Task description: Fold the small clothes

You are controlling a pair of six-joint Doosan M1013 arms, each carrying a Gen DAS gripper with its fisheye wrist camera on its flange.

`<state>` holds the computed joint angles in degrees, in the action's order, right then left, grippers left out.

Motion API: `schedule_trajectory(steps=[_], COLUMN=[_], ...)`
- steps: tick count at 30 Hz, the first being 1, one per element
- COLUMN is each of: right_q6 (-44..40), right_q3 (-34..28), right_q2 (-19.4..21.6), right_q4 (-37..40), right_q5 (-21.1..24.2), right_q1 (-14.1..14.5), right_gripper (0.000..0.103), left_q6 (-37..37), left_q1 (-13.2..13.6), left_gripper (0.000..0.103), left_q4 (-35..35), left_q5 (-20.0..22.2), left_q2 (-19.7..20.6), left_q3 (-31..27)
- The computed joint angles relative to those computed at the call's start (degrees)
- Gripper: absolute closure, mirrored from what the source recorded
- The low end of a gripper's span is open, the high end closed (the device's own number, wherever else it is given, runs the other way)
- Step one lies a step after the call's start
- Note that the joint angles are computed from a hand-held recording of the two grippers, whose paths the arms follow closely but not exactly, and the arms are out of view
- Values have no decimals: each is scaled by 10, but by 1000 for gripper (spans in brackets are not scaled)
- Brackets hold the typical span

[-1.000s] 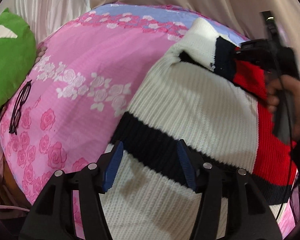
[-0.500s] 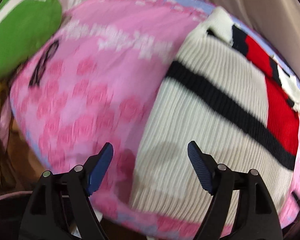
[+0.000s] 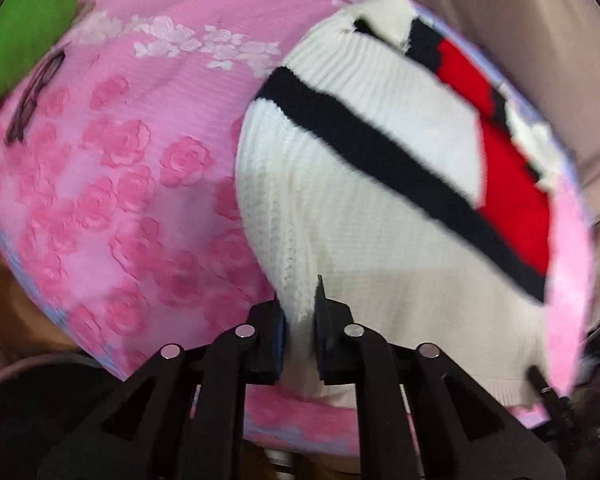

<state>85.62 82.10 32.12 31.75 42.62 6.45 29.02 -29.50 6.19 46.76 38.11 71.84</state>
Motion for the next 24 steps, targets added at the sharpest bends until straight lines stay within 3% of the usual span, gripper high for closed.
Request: schedule_trajectory(steps=[4,9,14,21,24], right_q6=[1,16,18,-59,-85], right_q3=[28,57,79,72,58], right_q2=[-47,-90,-119,-150,-165], right_q4=[-24,-86,-130,-92,-69], right_q5=[-43,-41,17,164,141], right_q1=[-6,-10,-19,-24,-30], right_gripper=[95,96,96,96,96], left_q6=[11,56,126,125,91], left_q1=[-14,-46,-71,-83,-85], left_gripper=[93,93,93,93,93], left_q4=[18,30,-2,-22,13], left_q5=[-9,6,24,54,43], left_q2=[-23,-49,-82,-130,-140], left_q3=[7,17,42,63,50])
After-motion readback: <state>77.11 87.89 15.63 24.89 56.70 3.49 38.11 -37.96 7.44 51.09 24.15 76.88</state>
